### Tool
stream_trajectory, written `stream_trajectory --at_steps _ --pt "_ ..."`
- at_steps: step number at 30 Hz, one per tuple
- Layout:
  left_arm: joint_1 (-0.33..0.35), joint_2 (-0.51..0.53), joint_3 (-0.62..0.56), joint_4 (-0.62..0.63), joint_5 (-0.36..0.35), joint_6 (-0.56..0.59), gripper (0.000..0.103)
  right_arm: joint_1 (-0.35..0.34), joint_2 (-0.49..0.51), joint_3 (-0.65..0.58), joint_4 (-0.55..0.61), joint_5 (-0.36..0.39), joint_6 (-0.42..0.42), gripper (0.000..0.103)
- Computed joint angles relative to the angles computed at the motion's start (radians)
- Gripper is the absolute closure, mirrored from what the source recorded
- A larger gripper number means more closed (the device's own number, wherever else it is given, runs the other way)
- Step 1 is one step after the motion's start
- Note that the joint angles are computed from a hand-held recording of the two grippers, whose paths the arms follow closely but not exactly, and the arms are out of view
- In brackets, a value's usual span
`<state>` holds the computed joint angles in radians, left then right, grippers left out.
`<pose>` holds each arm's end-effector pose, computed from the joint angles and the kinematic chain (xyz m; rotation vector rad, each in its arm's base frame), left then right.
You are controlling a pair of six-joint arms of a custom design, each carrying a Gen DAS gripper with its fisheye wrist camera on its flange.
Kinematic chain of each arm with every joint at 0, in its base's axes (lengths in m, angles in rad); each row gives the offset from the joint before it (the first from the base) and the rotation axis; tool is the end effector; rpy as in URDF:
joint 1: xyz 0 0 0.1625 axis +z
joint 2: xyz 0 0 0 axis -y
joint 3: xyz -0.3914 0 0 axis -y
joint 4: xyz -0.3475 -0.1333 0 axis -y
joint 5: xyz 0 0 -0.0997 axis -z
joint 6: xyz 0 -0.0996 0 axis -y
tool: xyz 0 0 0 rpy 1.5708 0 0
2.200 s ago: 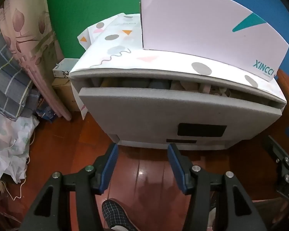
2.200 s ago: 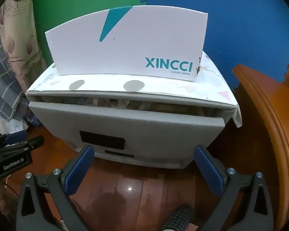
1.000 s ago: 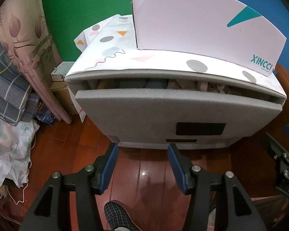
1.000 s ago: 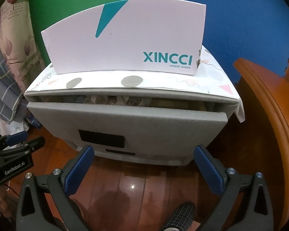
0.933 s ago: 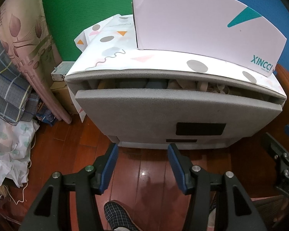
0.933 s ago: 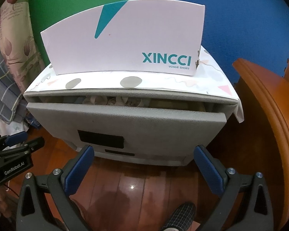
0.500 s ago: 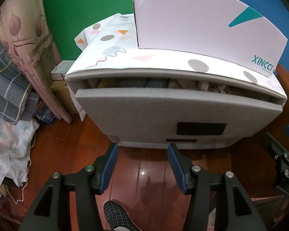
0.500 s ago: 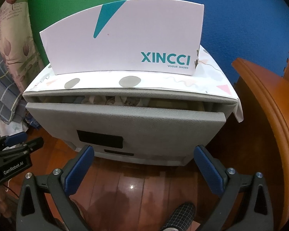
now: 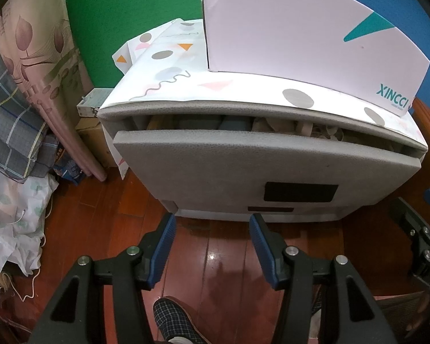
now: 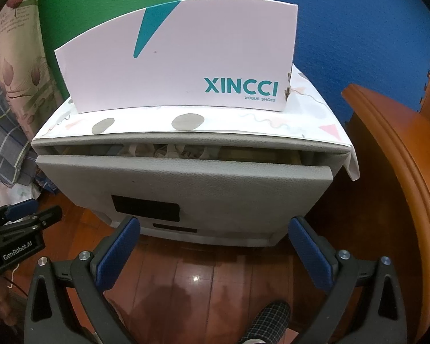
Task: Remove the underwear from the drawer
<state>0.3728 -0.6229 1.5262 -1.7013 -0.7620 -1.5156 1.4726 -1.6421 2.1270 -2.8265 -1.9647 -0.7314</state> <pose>-0.4434 -0.3939 -0.0009 0.0295 2.1704 -0.7096 0.0539 -0.4225 0.3944 0.5614 -2.3362 0.6966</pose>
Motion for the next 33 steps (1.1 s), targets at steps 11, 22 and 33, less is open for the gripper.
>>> stream_trajectory --at_steps 11,22,33 --pt "0.002 -0.003 -0.003 0.008 -0.002 0.000 0.048 -0.003 -0.002 0.001 0.002 -0.001 -0.001 0.001" --pt "0.000 0.000 -0.003 0.004 0.001 -0.005 0.048 -0.009 -0.009 -0.003 0.016 0.009 0.006 0.001" --pt "-0.004 -0.004 0.000 -0.010 0.010 -0.014 0.048 -0.017 -0.014 -0.004 0.021 0.006 0.025 0.001"
